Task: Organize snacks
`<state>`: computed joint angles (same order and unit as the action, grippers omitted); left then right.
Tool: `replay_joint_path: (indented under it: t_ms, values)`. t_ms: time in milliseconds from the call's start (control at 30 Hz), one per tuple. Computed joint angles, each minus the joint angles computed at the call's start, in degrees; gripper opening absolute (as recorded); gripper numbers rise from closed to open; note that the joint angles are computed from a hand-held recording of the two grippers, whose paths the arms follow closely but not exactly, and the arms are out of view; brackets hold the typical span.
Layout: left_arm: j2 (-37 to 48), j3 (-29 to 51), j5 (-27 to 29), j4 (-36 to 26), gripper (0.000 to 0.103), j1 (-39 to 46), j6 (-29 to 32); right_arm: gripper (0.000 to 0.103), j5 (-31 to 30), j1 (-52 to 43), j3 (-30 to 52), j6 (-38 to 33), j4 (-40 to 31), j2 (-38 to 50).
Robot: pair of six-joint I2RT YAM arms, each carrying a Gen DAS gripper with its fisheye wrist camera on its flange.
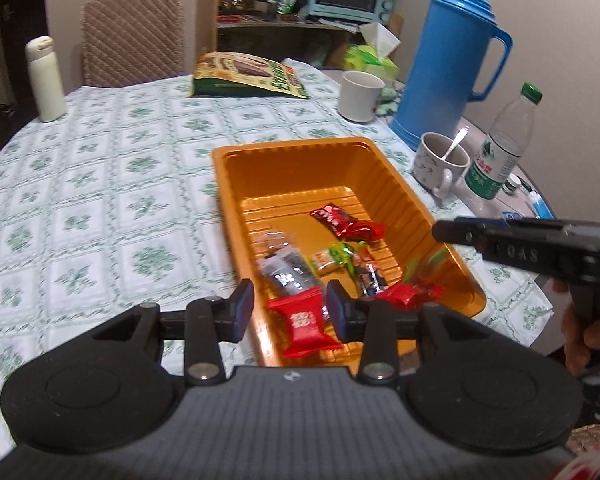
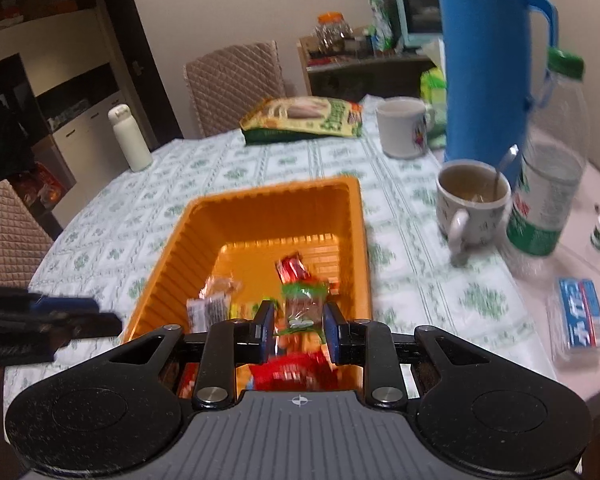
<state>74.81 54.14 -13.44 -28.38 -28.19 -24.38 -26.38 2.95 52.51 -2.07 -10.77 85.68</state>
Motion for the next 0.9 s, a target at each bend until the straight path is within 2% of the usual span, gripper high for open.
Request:
replay_joint_path:
  t_ms: [67,133,267,400,533,633,900]
  values:
    - [-2.1,-0.76,-1.38,-1.39,0.049,-0.87,-1.01,0.031,0.49,0.52,0.55,0.78,0.59,0.73]
    - [-4.0,-1.27,-2.83,-2.8,0.049,-1.81,-1.66,0.056,-0.43,0.41,0.16,1.75,1.36,0.69]
    - [-7.3,-1.53,-4.75,-6.08,0.056,-3.18,-2.26,0.061,-2.0,0.31,-1.66,1.91,0.13,-2.25]
    - [-10.8,-1.77,-5.62,-9.5,0.064,-3.98,-2.58,0.076,-2.63,0.65,-3.75,2.79,-3.78,-6.74]
    - [-14.71,-2.11,-5.35,-13.17,0.068,-4.25,-2.64,0.084,-0.2,2.64,-6.69,5.27,-7.42,-13.4]
    - [-18.27,-2.6,-4.96,-16.76,0.069,-4.24,-3.03,0.084,1.69,4.9,-8.46,7.68,-10.46,-18.51]
    - [-31.92,-4.64,-3.38,-30.0,0.069,-2.3,-4.49,0.085,13.85,20.25,-8.78,18.42,-22.61,-29.06]
